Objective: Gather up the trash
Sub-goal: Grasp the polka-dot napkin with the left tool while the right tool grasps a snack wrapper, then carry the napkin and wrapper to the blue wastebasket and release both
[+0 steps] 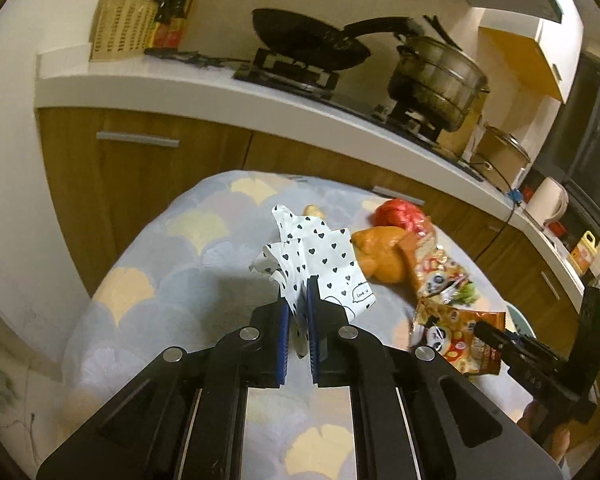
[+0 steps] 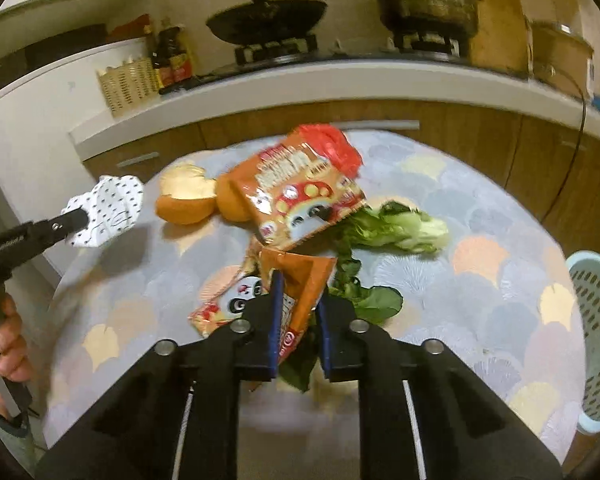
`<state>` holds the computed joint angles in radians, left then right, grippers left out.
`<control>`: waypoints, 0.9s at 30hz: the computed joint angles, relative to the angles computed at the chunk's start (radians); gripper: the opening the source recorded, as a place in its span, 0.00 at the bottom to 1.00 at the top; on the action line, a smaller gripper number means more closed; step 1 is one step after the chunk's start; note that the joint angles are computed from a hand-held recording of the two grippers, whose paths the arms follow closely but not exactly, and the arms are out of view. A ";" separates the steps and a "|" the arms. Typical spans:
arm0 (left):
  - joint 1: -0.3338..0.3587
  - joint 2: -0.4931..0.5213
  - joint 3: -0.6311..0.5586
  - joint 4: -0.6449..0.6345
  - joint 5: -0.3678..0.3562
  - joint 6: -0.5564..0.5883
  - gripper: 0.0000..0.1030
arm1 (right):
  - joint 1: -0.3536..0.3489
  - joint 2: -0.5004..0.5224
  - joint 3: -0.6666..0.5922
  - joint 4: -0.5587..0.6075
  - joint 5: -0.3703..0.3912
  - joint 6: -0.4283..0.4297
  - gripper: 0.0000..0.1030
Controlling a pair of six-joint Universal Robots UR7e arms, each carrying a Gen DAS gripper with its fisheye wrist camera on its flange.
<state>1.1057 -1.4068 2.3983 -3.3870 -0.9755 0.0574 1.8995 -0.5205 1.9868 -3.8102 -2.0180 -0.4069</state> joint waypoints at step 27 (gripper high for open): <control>-0.308 0.260 -0.040 -0.061 -0.104 0.040 0.06 | -0.065 -0.281 0.337 -0.470 -0.073 -0.015 0.04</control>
